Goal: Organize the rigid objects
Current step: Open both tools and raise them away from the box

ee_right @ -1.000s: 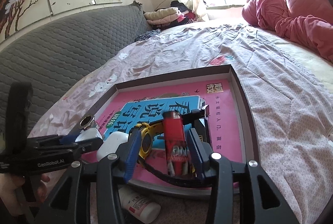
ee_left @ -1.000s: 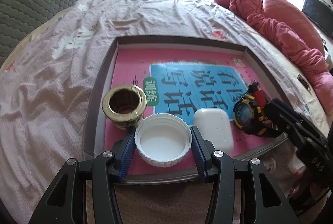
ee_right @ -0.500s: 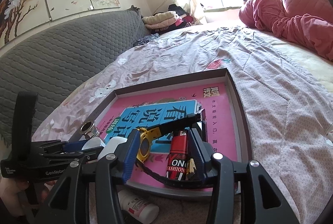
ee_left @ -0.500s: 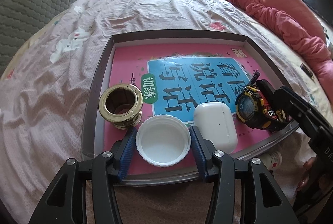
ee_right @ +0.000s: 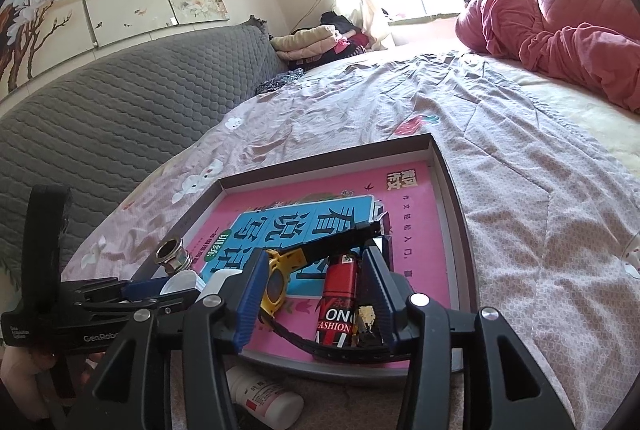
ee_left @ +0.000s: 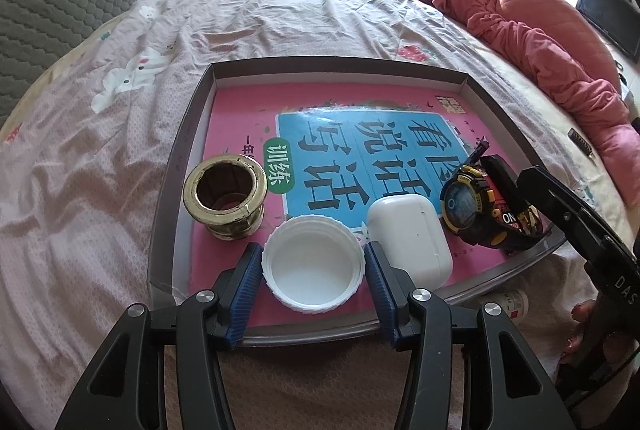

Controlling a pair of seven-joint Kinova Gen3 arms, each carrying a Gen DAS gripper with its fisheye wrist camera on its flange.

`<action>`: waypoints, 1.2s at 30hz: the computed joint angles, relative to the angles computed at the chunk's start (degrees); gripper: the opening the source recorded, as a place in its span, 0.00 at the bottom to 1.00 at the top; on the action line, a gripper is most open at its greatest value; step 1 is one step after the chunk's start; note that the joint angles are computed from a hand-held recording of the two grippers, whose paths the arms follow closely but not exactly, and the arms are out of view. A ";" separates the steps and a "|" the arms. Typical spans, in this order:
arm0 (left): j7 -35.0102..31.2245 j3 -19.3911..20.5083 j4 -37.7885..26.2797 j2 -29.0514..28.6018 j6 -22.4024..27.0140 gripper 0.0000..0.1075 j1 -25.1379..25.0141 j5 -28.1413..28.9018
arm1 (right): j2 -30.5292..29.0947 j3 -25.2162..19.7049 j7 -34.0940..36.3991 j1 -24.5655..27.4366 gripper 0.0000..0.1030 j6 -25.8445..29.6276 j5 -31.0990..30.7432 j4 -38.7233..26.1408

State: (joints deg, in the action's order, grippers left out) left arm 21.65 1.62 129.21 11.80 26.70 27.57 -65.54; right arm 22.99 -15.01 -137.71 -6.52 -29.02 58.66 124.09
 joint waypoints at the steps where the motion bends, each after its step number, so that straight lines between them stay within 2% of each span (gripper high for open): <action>1: 0.43 -0.06 0.19 -0.14 -0.26 0.49 0.08 -0.32 | 0.00 0.01 0.00 -0.01 0.47 0.00 0.00 0.00; 11: 4.58 1.41 2.11 -2.30 -1.12 0.54 -0.01 -3.77 | -0.14 0.25 0.89 -0.17 0.47 -0.25 -1.82 0.42; 22: 9.69 5.57 3.39 -4.42 2.36 0.57 1.19 -6.63 | -1.34 0.84 5.51 -0.04 0.51 -2.11 -6.70 2.63; 36: 8.63 9.52 2.75 -5.81 7.15 0.63 3.59 -2.75 | -4.73 1.40 12.16 -1.03 0.51 -3.13 -12.31 6.57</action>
State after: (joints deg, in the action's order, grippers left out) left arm 30.29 11.14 131.96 5.99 33.85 31.16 -68.29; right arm 18.26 -13.61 -125.54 -7.54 -32.15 46.35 130.66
